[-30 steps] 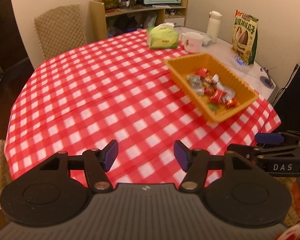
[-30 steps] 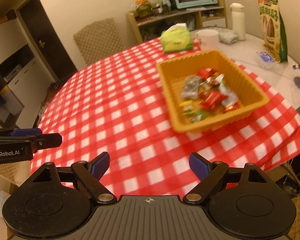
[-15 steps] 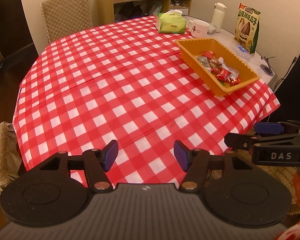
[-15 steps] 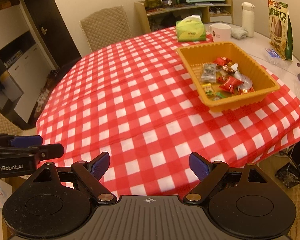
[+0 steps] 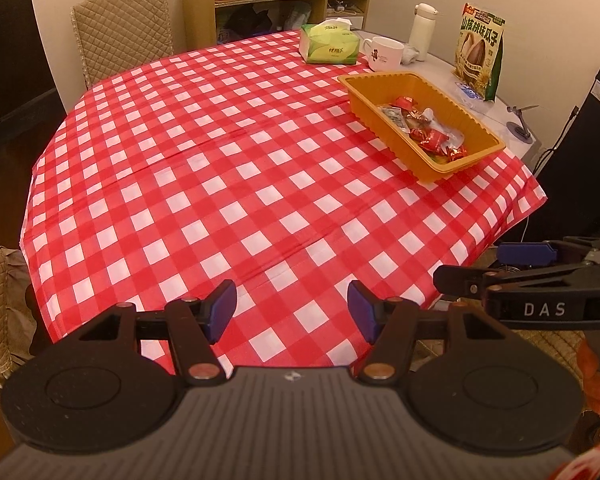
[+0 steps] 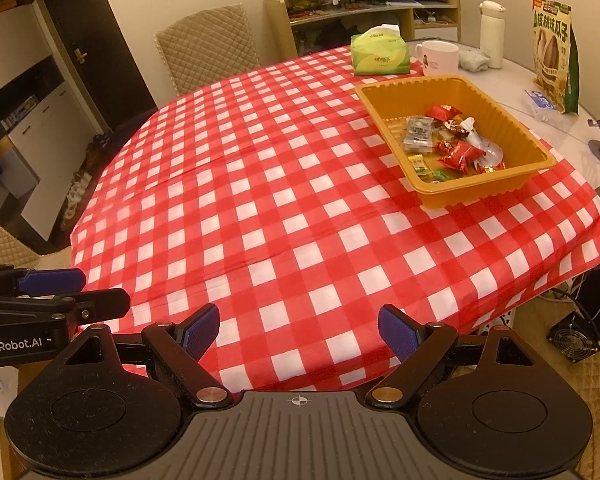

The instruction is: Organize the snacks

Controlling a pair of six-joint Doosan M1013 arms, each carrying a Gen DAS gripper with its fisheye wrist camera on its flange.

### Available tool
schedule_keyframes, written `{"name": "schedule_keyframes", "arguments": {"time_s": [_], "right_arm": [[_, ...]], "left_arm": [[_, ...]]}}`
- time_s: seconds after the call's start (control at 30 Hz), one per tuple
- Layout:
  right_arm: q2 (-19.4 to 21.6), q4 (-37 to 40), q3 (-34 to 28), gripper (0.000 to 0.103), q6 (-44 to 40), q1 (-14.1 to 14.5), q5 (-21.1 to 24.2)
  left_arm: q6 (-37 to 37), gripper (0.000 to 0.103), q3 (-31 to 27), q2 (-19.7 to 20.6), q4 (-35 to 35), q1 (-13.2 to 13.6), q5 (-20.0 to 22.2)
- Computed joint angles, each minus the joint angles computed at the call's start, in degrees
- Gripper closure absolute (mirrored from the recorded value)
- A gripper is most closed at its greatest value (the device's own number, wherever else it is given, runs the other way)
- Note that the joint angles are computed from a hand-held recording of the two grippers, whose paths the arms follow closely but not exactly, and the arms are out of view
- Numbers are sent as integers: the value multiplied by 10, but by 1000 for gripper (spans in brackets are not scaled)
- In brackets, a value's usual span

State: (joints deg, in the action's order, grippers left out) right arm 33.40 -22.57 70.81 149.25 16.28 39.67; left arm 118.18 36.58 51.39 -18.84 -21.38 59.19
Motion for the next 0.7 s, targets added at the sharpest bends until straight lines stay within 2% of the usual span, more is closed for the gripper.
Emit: {"name": "schedule_keyframes", "arguments": {"time_s": [0.7], "right_arm": [[5,-3,-12,17,-4,1,8]], "left_arm": [[0,44,-10,5,-5,2,4]]}}
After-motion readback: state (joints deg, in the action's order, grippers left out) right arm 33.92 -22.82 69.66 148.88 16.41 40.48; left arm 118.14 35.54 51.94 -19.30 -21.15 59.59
